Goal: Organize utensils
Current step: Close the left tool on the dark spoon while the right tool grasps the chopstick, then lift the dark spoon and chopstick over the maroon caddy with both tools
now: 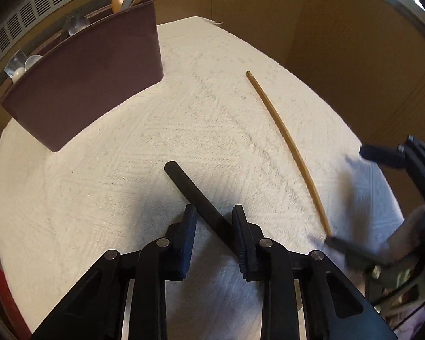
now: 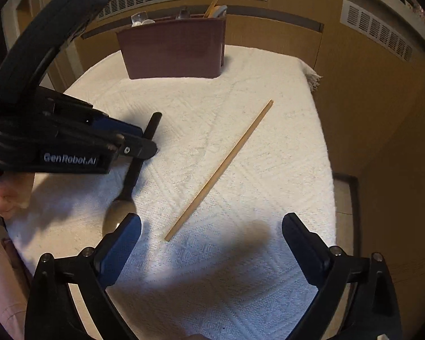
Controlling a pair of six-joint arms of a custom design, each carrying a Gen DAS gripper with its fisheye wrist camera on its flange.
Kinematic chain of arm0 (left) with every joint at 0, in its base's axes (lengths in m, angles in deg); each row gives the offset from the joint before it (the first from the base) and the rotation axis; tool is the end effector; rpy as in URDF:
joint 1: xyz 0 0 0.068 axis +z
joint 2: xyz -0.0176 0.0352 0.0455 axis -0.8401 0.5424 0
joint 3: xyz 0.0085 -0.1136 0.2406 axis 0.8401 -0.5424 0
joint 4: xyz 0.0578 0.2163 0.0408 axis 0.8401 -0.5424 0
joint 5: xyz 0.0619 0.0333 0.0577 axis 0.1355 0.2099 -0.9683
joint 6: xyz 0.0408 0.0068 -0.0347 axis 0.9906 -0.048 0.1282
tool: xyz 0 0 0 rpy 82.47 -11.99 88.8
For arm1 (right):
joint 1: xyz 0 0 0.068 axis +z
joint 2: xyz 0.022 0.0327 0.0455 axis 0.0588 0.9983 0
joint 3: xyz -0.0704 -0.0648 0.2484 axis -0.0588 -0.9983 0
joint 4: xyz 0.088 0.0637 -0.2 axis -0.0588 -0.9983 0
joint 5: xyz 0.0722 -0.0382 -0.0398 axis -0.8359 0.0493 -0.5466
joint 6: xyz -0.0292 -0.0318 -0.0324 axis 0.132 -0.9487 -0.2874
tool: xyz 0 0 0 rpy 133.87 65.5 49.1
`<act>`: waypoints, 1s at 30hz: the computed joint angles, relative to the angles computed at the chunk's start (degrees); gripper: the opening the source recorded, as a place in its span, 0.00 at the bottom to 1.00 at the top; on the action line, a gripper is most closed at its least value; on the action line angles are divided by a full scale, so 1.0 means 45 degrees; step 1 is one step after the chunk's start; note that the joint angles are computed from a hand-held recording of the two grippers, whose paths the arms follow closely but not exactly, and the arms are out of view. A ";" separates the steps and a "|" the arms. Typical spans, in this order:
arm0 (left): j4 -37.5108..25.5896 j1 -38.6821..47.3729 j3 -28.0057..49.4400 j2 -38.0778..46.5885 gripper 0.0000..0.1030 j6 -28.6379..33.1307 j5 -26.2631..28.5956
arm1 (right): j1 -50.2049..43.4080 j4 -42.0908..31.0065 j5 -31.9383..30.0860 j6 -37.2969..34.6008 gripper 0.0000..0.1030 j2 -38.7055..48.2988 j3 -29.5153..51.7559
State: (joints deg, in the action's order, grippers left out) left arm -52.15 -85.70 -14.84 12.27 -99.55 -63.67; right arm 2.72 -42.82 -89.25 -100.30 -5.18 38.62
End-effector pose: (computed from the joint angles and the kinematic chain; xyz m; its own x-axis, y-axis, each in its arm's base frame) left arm 0.2097 -0.1109 0.2080 -0.8600 0.2719 -0.4319 0.3028 0.9531 -0.0029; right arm 0.1909 0.0096 0.1796 -0.6591 -0.4196 -0.6241 -0.5306 0.8476 -0.0096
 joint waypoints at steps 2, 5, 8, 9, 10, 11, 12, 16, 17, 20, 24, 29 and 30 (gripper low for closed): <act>-0.0064 0.0033 -0.0353 -0.0366 0.26 0.0547 -0.0461 | 0.0297 0.0403 0.0722 0.0314 0.65 0.0184 0.0281; -0.0398 0.1107 -0.0933 -0.1240 0.27 0.1592 -0.0494 | 0.0595 -0.0010 0.0695 0.1338 0.55 0.2141 0.1912; -0.0460 0.2383 -0.1142 -0.1496 0.28 0.2018 -0.0238 | 0.1160 -0.0050 0.0796 0.2736 0.55 0.4361 0.3616; -0.0469 0.2854 -0.1152 -0.1506 0.28 0.2195 0.0004 | 0.1423 0.0044 0.1088 0.3105 0.55 0.4713 0.3906; -0.0534 0.3419 -0.1129 -0.1504 0.28 0.2317 0.0370 | 0.1718 0.0262 0.1424 0.3463 0.54 0.5157 0.4257; -0.0726 0.3982 -0.1192 -0.1687 0.28 0.2445 0.0746 | 0.2025 0.0414 0.1761 0.3651 0.53 0.5492 0.4576; -0.0826 0.4336 -0.1151 -0.1648 0.28 0.2385 0.1123 | 0.2293 0.0407 0.1965 0.3679 0.49 0.5749 0.4861; -0.1368 0.4763 -0.0714 -0.1438 0.28 0.1586 0.1726 | 0.3372 0.0476 0.2520 0.3109 0.08 0.5817 0.4990; -0.1369 0.4717 -0.0575 -0.1265 0.28 0.1351 0.1719 | 0.3616 0.0672 0.2745 0.2996 0.07 0.5605 0.4744; -0.1003 0.4473 -0.0269 -0.0718 0.26 0.0970 0.1673 | 0.3583 0.0690 0.2007 0.2661 0.05 0.4853 0.4142; -0.0252 0.4011 -0.0319 -0.0564 0.13 0.0592 0.1429 | 0.3056 0.0258 0.1140 0.2709 0.05 0.3849 0.3710; 0.0500 0.3586 -0.0975 -0.1673 0.12 0.0279 0.1337 | 0.2071 -0.0520 -0.0091 0.2498 0.05 0.2904 0.3761; 0.0415 0.3558 -0.1129 -0.2243 0.12 0.0191 0.1368 | 0.1957 -0.0738 -0.0327 0.2480 0.05 0.2570 0.3703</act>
